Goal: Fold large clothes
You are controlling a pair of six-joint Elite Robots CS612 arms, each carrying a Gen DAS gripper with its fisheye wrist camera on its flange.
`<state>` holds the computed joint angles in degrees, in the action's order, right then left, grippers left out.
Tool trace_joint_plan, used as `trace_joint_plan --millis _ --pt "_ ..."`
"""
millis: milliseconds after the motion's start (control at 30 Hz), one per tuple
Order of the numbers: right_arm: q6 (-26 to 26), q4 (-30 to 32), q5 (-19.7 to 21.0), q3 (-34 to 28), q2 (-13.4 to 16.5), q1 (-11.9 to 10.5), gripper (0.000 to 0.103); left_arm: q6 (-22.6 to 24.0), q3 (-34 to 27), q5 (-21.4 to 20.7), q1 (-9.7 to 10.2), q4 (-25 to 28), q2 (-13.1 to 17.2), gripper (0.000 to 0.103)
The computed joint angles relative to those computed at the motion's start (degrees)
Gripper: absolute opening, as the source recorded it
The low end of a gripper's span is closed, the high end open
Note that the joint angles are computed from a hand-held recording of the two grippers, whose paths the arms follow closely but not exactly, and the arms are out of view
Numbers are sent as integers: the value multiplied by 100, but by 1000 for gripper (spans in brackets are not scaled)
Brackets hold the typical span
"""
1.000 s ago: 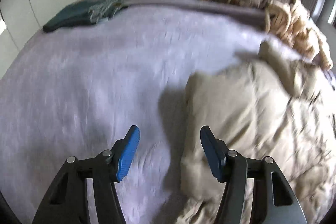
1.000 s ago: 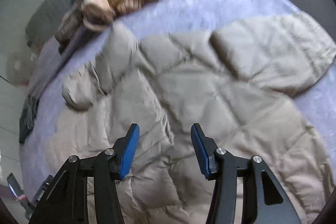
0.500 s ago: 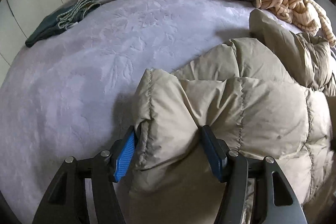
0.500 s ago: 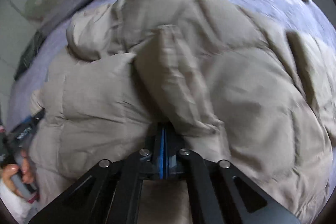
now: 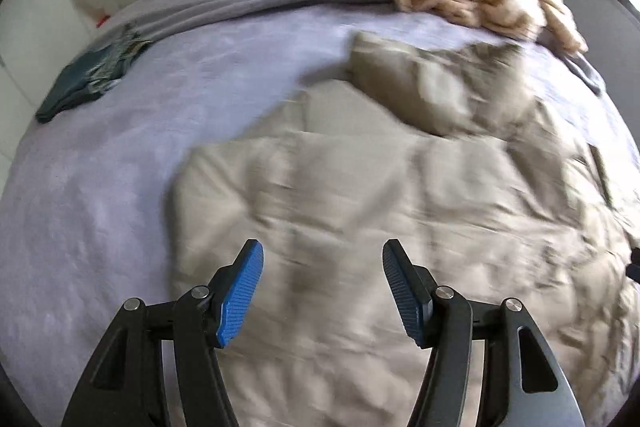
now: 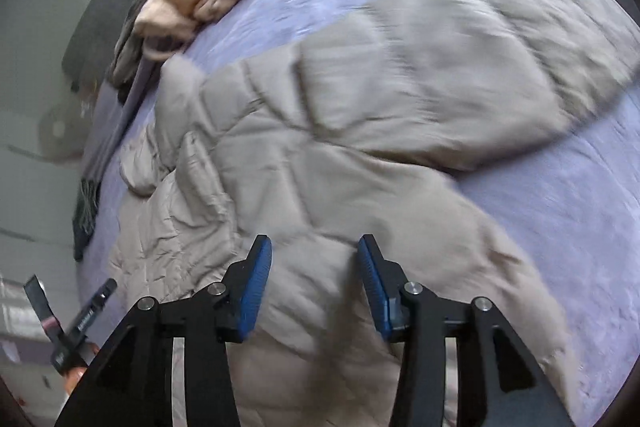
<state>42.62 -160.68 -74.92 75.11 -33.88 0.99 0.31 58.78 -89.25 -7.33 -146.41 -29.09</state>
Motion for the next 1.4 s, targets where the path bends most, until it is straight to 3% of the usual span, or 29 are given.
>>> trace_joint_plan --millis 133,233,300,333,400,500,567,700,900,1000,1167,1267,1333,1367,1400 --pt "286 -413 0 703 -308 -204 53 53 243 -168 -240 41 -148 64" --pt "513 -671 -58 1031 -440 -358 65 -32 367 -217 -410 29 -222 64" --pt "698 -826 -47 1207 -498 -471 66 -105 416 -287 -486 72 -252 85" --pt "812 -913 -4 1299 -522 -544 67 -150 454 -308 -522 35 -268 101" --pt "1072 -1113 87 1464 -553 -690 73 -216 583 -238 -619 -154 -319 102" --pt "1489 -1507 168 1690 -568 -902 78 -109 614 -212 -733 3 -345 102" --pt "1731 -1730 200 1750 -532 -1015 89 -91 640 -217 -802 94 -362 102" --pt "2271 -2462 289 1829 -374 -1258 90 -146 660 -222 -902 227 -382 102" --pt "2952 -3562 232 1575 -5 -1431 90 -315 589 -62 -1000 370 -347 102" --pt "3366 -4060 482 1261 271 -1518 90 -298 508 -180 -1012 561 -317 102" --pt "4192 -4505 725 831 587 -1600 90 -194 596 -136 -1035 352 -379 102" --pt "4135 -4124 916 662 596 -1621 91 -138 599 -71 -1014 245 -391 102" --pt "3943 -3779 856 627 525 -1597 83 -124 576 -26 -978 196 -390 102" --pt "3853 -3643 845 606 498 -1583 60 -134 558 -22 -958 186 -386 102" --pt "3686 -3400 878 583 455 -1571 22 -163 555 -24 -926 145 -391 102"
